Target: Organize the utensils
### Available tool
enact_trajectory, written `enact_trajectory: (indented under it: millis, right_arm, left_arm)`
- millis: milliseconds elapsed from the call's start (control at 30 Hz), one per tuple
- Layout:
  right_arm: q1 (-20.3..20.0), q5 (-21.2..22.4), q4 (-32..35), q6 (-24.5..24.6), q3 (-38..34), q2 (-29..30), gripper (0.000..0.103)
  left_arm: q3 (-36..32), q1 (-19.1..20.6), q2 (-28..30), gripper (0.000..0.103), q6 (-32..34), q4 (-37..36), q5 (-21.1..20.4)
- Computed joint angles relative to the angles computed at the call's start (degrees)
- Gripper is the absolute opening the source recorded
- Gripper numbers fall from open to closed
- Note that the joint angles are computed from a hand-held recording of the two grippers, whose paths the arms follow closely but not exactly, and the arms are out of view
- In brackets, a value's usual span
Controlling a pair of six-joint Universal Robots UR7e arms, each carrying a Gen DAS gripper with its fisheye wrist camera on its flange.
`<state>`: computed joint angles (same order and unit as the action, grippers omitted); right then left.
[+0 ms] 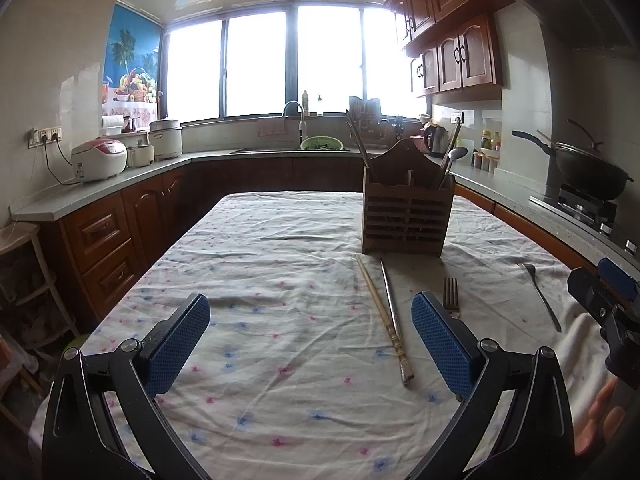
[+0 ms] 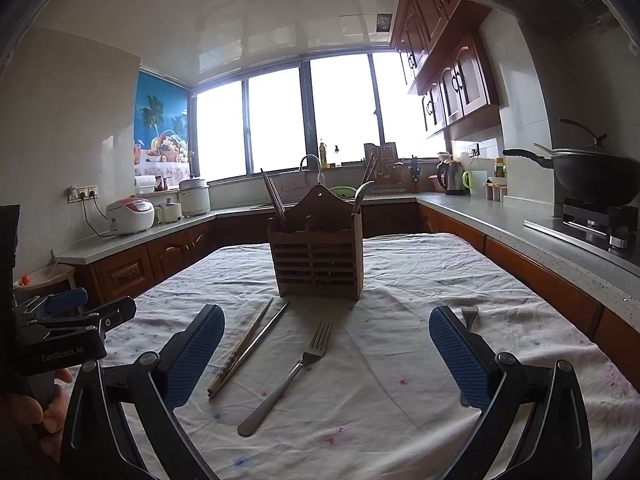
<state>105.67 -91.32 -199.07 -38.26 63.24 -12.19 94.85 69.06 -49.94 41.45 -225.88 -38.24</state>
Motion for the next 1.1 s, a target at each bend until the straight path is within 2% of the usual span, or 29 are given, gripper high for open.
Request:
enact_trajectory:
  millis: [1100]
  right_arm:
    - [-0.06,0.4,1.36,0.55,0.37,-0.38,0.103]
  left_arm:
    - [-0.67,-0.44,0.58,0.103,2.54,-1.76,1.24]
